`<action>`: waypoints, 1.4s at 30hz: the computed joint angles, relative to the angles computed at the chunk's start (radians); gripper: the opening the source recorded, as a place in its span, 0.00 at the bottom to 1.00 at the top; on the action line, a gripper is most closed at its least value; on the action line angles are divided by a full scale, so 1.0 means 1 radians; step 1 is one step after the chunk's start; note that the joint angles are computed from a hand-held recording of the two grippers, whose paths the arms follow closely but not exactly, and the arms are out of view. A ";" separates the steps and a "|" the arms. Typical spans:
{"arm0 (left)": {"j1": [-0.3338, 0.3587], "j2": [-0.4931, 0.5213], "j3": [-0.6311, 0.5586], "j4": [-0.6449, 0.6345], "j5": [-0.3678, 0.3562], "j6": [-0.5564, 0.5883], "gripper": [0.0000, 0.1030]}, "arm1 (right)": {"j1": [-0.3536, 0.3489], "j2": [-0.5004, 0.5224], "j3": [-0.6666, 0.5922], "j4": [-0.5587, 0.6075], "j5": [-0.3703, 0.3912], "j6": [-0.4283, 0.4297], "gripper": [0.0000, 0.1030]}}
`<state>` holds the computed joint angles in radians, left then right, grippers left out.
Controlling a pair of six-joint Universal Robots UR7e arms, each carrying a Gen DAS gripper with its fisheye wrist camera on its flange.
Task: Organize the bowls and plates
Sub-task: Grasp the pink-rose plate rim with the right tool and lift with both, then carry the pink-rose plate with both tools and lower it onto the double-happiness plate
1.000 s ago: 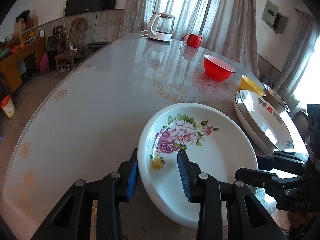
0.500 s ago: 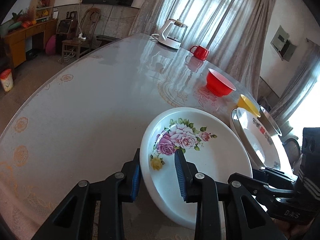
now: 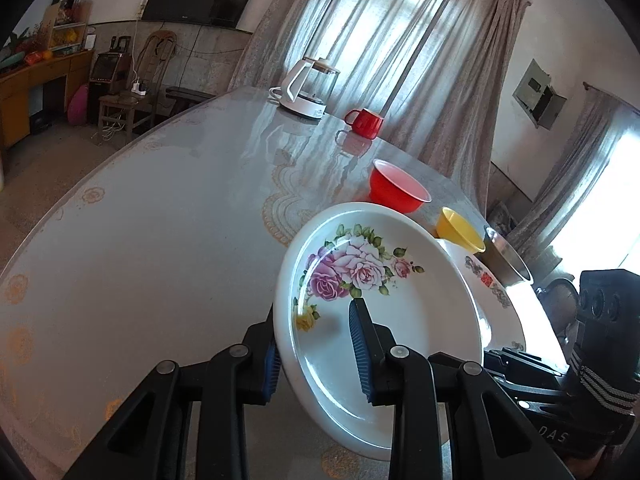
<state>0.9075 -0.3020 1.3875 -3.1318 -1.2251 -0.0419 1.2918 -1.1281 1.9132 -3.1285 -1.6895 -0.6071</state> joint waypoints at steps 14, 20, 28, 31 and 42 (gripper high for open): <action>-0.072 0.098 -0.182 0.134 -0.079 0.091 0.30 | -0.053 -0.124 0.070 -0.112 0.063 0.087 0.29; -0.093 0.172 -0.303 0.252 -0.120 0.106 0.31 | -0.091 -0.172 0.095 -0.161 0.038 0.135 0.29; -0.102 0.237 -0.416 0.373 -0.116 0.109 0.31 | -0.122 -0.184 0.072 -0.144 -0.008 0.180 0.29; -0.103 0.254 -0.448 0.406 -0.107 0.115 0.31 | -0.129 -0.180 0.063 -0.140 -0.017 0.187 0.29; -0.102 0.295 -0.519 0.482 -0.078 0.112 0.31 | -0.139 -0.155 0.025 -0.112 -0.069 0.206 0.29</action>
